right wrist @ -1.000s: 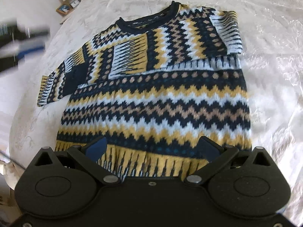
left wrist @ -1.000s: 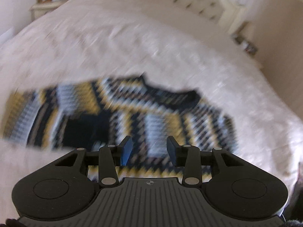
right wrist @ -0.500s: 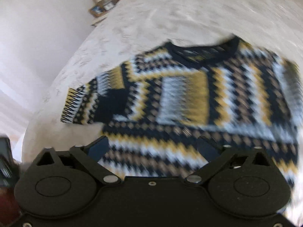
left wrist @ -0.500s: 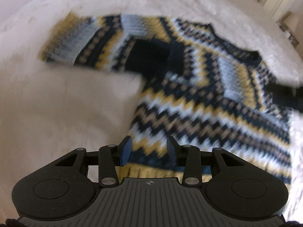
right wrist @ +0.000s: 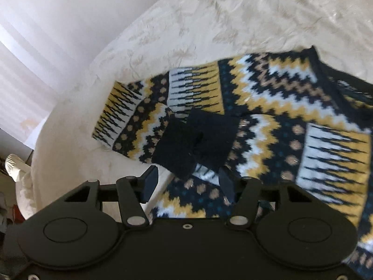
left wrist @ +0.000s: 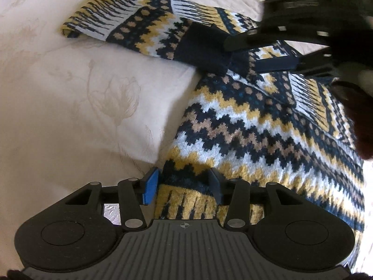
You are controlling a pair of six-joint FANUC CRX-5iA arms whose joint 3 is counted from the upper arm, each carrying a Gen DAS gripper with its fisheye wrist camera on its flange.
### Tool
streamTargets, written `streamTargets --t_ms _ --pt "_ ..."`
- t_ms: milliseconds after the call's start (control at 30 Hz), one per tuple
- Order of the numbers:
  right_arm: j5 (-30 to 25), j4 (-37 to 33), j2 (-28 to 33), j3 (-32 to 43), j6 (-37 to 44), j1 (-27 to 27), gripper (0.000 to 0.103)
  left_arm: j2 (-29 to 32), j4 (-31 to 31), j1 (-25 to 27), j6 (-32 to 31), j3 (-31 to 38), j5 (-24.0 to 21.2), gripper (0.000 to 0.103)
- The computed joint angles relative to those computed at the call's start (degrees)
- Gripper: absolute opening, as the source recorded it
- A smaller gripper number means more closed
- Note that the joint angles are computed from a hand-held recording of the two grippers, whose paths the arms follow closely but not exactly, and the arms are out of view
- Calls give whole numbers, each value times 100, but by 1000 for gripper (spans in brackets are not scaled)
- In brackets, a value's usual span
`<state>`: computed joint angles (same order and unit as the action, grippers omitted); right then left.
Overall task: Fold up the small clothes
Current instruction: 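Grasp the sweater side with the right tool and fold it over lengthwise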
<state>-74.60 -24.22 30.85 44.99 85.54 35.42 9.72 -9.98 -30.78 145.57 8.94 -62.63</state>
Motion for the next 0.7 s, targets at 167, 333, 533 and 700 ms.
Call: streamTargets --t_ms 167,333,533,700 --pt "-93 221 397 367 -155 156 62 -27 26 19 -11 -42 47 45" --pt "-225 -40 606 737 -353 110 14 -59 52 37 -13 -76 59 45" --pt "-82 -1165 185 809 -228 -361 12 -54 104 65 -53 -64 33 45" --pt "393 -1690 -619 346 -293 -1045 12 -8 114 67 -87 1 -38 46"
